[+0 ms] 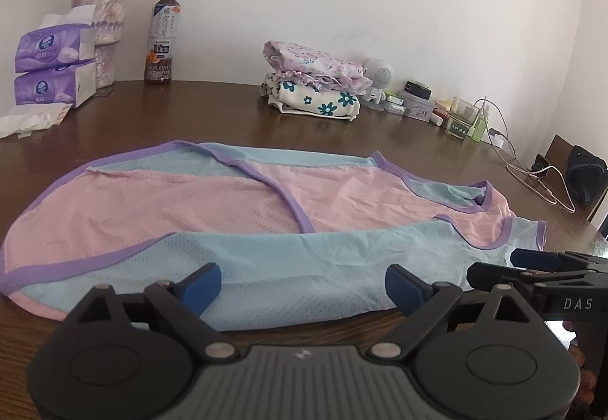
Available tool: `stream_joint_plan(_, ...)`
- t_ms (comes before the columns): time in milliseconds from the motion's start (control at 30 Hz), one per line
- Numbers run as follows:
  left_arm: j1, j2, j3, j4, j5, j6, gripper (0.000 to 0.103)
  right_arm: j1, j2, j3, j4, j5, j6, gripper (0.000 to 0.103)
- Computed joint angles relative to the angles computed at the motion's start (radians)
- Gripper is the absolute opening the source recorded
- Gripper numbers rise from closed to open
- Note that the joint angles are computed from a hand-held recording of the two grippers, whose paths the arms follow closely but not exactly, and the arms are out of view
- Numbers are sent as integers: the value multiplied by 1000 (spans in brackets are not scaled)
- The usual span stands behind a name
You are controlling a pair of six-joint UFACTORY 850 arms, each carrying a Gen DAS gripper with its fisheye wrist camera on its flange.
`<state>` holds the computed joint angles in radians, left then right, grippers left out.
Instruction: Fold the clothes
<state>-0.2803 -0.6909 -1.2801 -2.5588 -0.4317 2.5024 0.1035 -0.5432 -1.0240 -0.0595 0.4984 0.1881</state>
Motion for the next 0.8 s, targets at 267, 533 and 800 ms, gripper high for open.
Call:
stream_joint_plan(267,14,-4,-1,73,-31,-79,95,-8,-10,-15,-50,-30,70,103)
stream_joint_plan(533,13,-2,0,57,-28,-72,95,2,-5,-9,24,-22,1,103)
stream_joint_plan(800,15,-2,3,58,-35,-80,95,14,-5,-10,103,-26,-78,103)
